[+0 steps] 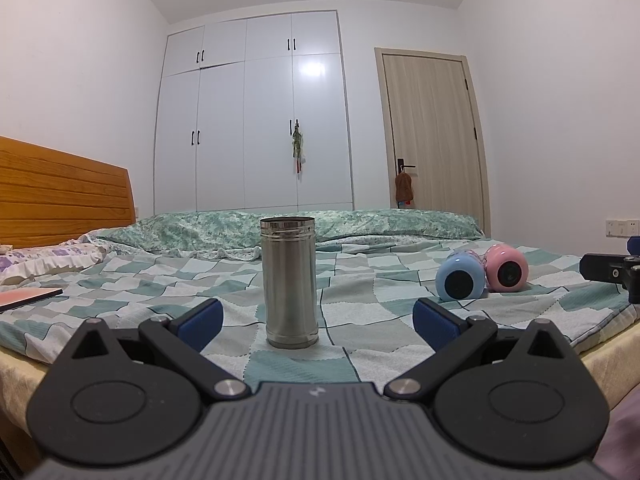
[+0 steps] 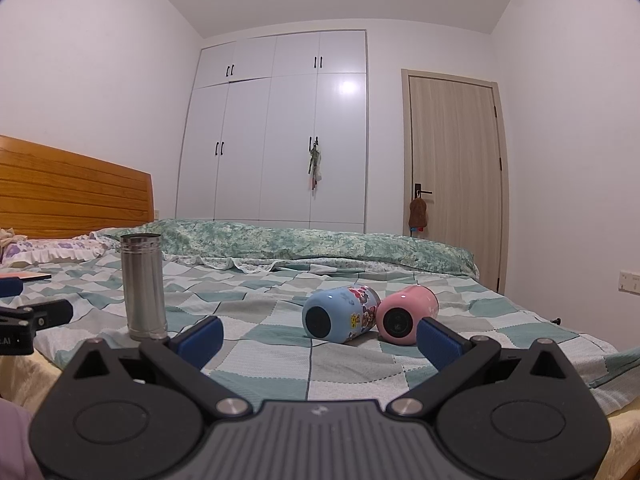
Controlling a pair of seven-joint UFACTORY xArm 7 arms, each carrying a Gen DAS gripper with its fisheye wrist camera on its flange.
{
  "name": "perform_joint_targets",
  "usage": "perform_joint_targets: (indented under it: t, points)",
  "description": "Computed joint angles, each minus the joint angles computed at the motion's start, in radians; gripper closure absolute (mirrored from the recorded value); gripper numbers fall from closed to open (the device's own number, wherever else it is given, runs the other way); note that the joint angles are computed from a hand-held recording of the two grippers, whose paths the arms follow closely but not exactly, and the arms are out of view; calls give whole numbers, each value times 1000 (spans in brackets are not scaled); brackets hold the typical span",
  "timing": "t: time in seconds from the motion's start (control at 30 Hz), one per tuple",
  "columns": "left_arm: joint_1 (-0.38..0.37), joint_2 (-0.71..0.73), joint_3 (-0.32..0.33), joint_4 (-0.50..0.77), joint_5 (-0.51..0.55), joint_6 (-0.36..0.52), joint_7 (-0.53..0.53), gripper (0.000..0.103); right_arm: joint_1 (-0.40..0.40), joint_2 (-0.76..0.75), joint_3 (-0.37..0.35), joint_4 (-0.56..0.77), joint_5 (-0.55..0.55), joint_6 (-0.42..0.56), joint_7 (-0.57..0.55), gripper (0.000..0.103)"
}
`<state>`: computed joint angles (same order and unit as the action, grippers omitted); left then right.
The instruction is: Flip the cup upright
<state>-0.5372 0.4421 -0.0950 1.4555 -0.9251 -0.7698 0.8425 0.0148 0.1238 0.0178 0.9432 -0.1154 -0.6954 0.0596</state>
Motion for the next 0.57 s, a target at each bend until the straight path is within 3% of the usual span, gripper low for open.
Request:
perform_joint_targets:
  t: [0.57]
  points:
    - [8, -9, 1, -14, 18, 14, -33, 0, 0, 0, 0, 0, 0, 0, -2, 0]
